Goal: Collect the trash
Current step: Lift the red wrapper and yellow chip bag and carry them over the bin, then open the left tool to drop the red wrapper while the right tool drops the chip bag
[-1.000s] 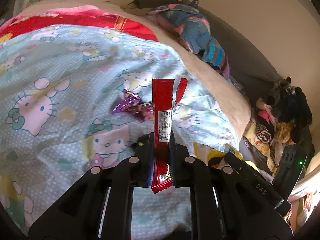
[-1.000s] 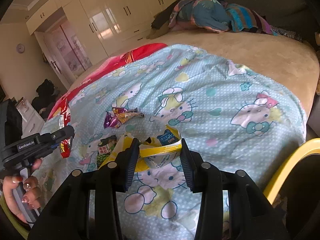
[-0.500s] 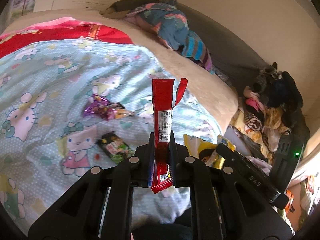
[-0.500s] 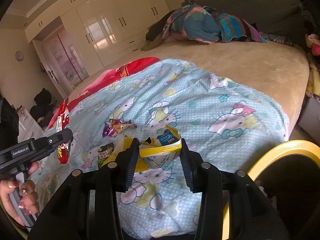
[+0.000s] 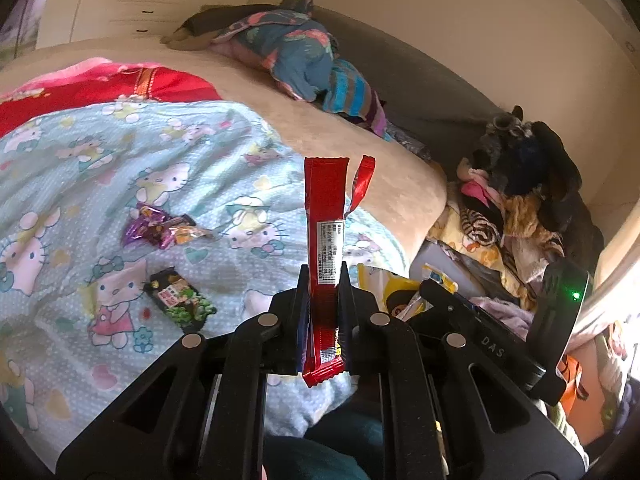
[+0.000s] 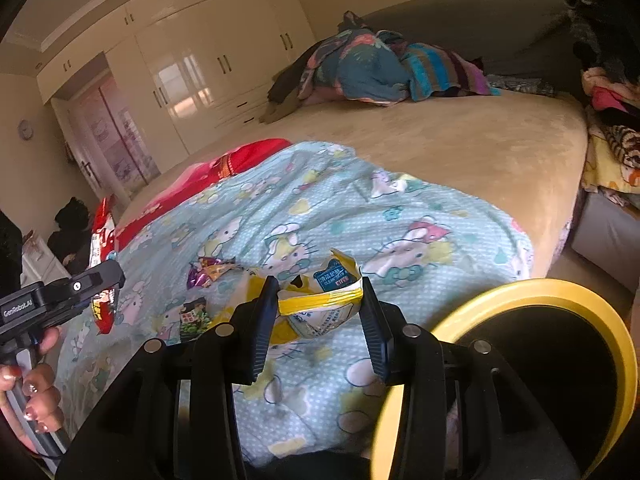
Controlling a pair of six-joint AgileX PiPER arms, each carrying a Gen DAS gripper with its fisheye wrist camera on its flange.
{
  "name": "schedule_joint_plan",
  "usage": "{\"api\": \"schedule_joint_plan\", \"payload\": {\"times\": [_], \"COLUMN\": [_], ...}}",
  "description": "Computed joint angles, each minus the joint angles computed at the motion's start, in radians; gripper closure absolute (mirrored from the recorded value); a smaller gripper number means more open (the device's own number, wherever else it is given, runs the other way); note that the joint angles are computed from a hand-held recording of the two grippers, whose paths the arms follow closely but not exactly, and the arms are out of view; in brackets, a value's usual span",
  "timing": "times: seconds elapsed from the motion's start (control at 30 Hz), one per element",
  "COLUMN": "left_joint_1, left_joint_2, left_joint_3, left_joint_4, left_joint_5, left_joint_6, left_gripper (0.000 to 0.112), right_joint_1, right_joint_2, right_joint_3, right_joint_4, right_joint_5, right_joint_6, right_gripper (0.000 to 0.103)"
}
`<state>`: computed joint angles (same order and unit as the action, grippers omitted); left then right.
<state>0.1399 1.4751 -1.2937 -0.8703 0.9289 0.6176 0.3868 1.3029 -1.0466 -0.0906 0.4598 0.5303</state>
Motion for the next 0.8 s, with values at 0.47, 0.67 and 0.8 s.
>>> {"api": "schedule_joint_plan", "payload": {"times": [0.47, 0.67, 0.8], "left_joint_1": [-0.120, -0.184, -0.228], "left_joint_2": [-0.049, -0.054, -0.058], "left_joint_3": [0.028, 0.039, 0.051], "left_joint_4": [0.044, 0.065, 0.080], "left_joint_5": [-0.024, -0.039, -0.053], "left_joint_6": [-0.014, -0.017, -0.020], "left_gripper": [0.104, 0.104, 0.104], "right_joint_1": [-0.117, -0.177, -0.222], "right_joint_2": [-0.125, -0.174, -0.207], "right_joint_3": [0.088, 0.122, 0.149], "right_joint_4": [0.054, 0.083, 0.112], "right_joint_5": [0.025, 0.042, 0.052], "right_joint_6": [-0.060, -0.102, -0.138], "right_gripper": [0.066, 0.066, 0.066]}}
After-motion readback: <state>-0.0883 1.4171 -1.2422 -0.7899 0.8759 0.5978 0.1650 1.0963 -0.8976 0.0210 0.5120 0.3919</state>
